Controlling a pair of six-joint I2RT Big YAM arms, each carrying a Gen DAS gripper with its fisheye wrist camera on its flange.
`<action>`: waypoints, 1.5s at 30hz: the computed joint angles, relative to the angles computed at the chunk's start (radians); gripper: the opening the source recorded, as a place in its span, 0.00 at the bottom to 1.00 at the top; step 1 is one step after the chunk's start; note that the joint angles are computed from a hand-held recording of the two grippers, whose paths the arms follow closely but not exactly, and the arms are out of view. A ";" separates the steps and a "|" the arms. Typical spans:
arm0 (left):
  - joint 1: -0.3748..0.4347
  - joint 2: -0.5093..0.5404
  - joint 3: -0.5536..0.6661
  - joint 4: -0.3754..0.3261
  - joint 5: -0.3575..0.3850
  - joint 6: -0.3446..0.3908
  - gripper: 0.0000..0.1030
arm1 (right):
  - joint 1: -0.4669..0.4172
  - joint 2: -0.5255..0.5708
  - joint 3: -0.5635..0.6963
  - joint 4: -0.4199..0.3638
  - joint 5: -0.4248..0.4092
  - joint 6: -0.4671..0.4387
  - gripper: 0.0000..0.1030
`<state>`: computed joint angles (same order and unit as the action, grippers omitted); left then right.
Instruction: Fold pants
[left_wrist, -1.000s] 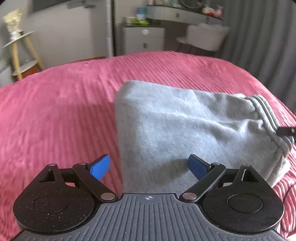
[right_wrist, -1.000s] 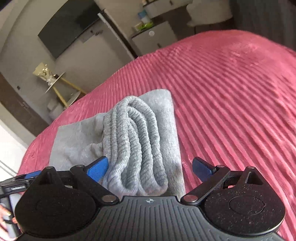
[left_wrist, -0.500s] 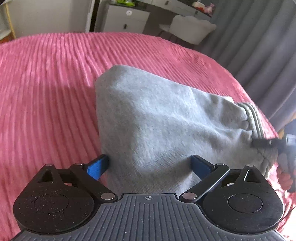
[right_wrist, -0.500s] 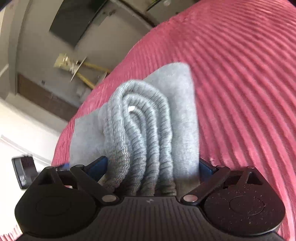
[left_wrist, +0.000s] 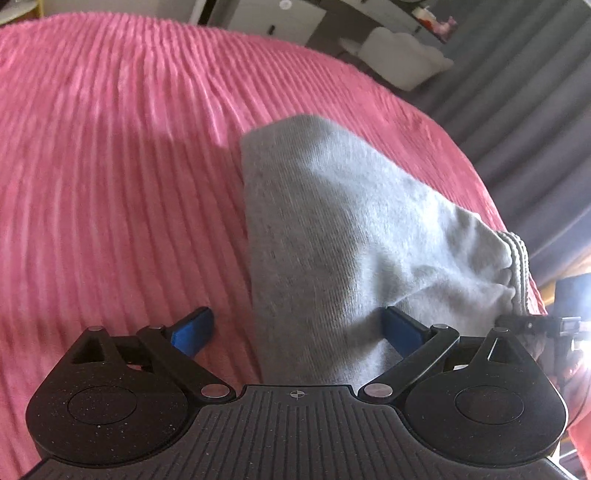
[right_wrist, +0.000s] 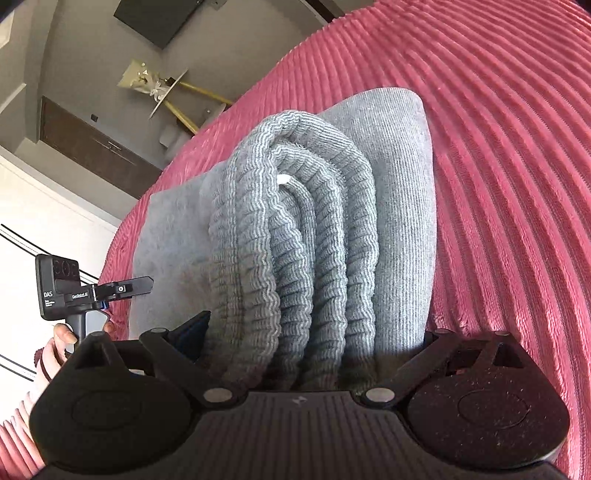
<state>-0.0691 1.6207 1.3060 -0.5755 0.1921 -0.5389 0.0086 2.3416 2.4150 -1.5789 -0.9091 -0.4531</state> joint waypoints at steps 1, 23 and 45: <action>-0.002 0.004 0.003 0.003 0.016 -0.004 0.98 | 0.002 -0.007 -0.013 0.017 0.005 0.008 0.95; -0.106 0.182 0.267 -0.201 -0.088 0.027 1.00 | 0.034 -0.071 -0.115 0.175 0.063 0.118 0.95; -0.110 0.131 0.177 -0.104 -0.085 -0.005 1.00 | 0.063 -0.165 -0.282 0.374 0.142 0.196 0.94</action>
